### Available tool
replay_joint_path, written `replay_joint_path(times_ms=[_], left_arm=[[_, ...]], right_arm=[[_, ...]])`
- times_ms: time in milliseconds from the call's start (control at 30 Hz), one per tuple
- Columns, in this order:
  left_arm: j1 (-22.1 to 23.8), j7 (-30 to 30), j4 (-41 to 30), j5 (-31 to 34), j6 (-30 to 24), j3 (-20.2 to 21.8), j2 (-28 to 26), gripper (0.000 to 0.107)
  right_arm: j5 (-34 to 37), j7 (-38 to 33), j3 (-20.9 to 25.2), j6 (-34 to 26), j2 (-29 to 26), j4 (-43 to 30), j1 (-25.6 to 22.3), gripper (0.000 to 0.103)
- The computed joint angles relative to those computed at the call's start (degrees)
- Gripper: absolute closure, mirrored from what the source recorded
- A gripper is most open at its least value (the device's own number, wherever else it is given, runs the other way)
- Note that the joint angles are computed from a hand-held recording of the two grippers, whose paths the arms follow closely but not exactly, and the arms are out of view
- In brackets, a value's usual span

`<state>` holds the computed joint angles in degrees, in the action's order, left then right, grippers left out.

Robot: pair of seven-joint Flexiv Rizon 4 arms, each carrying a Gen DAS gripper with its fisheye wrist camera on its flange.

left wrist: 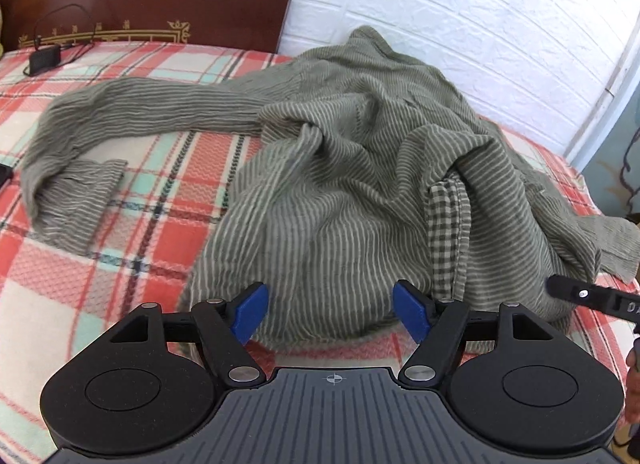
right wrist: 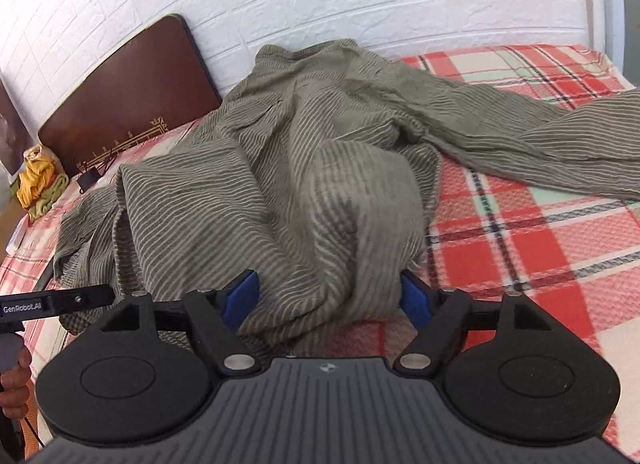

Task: Fold clothes

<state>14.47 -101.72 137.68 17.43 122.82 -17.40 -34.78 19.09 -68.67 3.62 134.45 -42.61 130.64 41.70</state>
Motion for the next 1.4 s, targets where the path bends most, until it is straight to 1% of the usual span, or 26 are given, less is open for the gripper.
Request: replay_joint_path(times_ms=[33, 67, 100, 133, 167, 233, 333, 367, 433, 500, 533, 567, 633, 667, 700, 733, 767, 800, 867, 900, 1000, 1100, 1133, 1233, 1400], left_arm=[[-0.34, -0.03, -0.27, -0.07, 0.27, -0.02, -0.46, 0.032], [-0.03, -0.09, -0.66, 0.02, -0.83, -0.62, -0.65, 0.065], [0.32, -0.08, -1.03, 0.05, -1.93, -1.27, -0.84, 0.099], [0.69, 0.00, -1.38, 0.01, -3.01, -1.96, -1.06, 0.107], [2.31, -0.34, -1.12, 0.78, -2.61, -3.35, -1.24, 0.107], [5.45, -1.20, -0.67, 2.46, -1.88, -5.99, -1.63, 0.107], [5.90, -1.87, 1.32, 3.96, 3.20, -4.72, 0.82, 0.107], [5.92, -2.42, 1.92, 4.38, 4.32, -4.10, 1.84, 0.107], [5.89, -3.65, 3.01, 5.34, 6.44, -2.71, 3.92, 0.107], [4.58, -3.93, 3.51, 5.28, 6.32, -0.40, 5.42, 0.105], [3.93, -3.94, 3.78, 5.14, 6.28, 0.71, 6.12, 0.100], [3.04, -3.99, 3.97, 4.52, 5.65, 1.81, 6.32, 0.085], [0.42, -3.67, 4.38, 2.12, 4.80, 4.47, 6.38, 0.077], [-1.15, -3.24, 4.61, 0.81, 4.90, 5.84, 6.39, 0.066], [-2.72, -2.75, 4.86, -0.59, 5.03, 7.15, 6.37, 0.052], [-4.27, -2.22, 5.12, -2.05, 5.16, 8.40, 6.32, 0.048], [-5.86, -1.26, 5.30, -3.15, 6.12, 9.77, 6.08, 0.045], [-7.21, -0.17, 5.19, -4.14, 6.30, 10.68, 6.03, 0.044], [-8.40, 1.10, 4.40, -5.60, 5.31, 11.04, 5.90, 0.036], [-8.61, 1.47, 3.91, -6.12, 4.88, 11.00, 5.66, 0.032], [-9.30, 2.59, 2.39, -7.64, 3.59, 10.92, 4.93, 0.028], [-7.33, 2.91, 0.85, -6.60, 0.56, 8.51, 4.42, 0.027], [-7.27, 3.28, 0.42, -6.63, -0.38, 8.14, 4.38, 0.027], [-9.56, 5.03, -0.93, -8.44, -1.66, 8.83, 3.59, 0.027], [-9.22, 6.04, -2.50, -9.18, -3.81, 6.99, 2.42, 0.028]], right_arm=[[-3.24, 1.09, 1.99, -0.02, 0.15, 0.20, -2.76, 0.057], [-6.63, 2.32, 3.85, -0.07, 0.22, 0.40, -5.50, 0.083], [-10.61, 4.41, 6.50, 1.36, 0.02, 0.85, -9.27, 0.088], [-13.23, 5.95, 8.11, 3.73, 0.00, 1.59, -11.65, 0.089], [-14.88, 6.93, 8.88, 6.16, 0.17, 2.39, -12.91, 0.090], [-14.19, 6.69, 8.17, 10.81, 1.35, 4.05, -12.26, 0.091], [-12.16, 6.69, 7.51, 17.15, 3.20, 6.72, -12.22, 0.091], [-11.04, 6.78, 7.11, 17.97, 3.62, 7.31, -12.08, 0.091], [-8.38, 6.74, 6.16, 18.49, 4.28, 8.20, -11.57, 0.091], [-6.56, 7.78, 5.64, 16.90, 4.28, 8.85, -11.73, 0.090], [-6.58, 8.46, 5.37, 14.65, 4.23, 9.03, -11.99, 0.088], [-6.83, 9.07, 5.06, 11.93, 4.23, 9.19, -12.21, 0.086], [-6.07, 9.77, 4.24, 6.81, 4.22, 9.47, -11.42, 0.082], [-5.11, 10.03, 4.02, 5.93, 3.85, 9.50, -10.67, 0.076], [-4.07, 10.34, 3.91, 5.79, 3.28, 9.53, -9.98, 0.067], [-2.90, 10.62, 3.93, 6.73, 2.74, 9.77, -9.38, 0.062], [-1.67, 10.90, 4.05, 8.28, 2.19, 10.12, -8.86, 0.055], [-0.31, 11.01, 3.85, 9.10, 1.98, 10.26, -8.12, 0.051], [2.72, 10.57, 3.00, 10.12, 2.40, 10.79, -6.29, 0.048], [4.04, 10.30, 2.68, 10.70, 2.58, 11.02, -5.60, 0.045], [7.66, 9.14, 1.73, 11.83, 2.73, 11.04, -3.66, 0.036], [10.30, 7.64, 1.02, 12.79, 2.41, 10.71, -2.39, 0.031], [10.47, 7.29, 1.09, 12.97, 2.26, 10.59, -2.34, 0.031], [10.22, 6.37, 1.34, 12.30, 2.41, 10.26, -2.23, 0.031], [10.45, 4.54, 1.01, 10.77, 2.90, 9.64, -1.62, 0.030]])
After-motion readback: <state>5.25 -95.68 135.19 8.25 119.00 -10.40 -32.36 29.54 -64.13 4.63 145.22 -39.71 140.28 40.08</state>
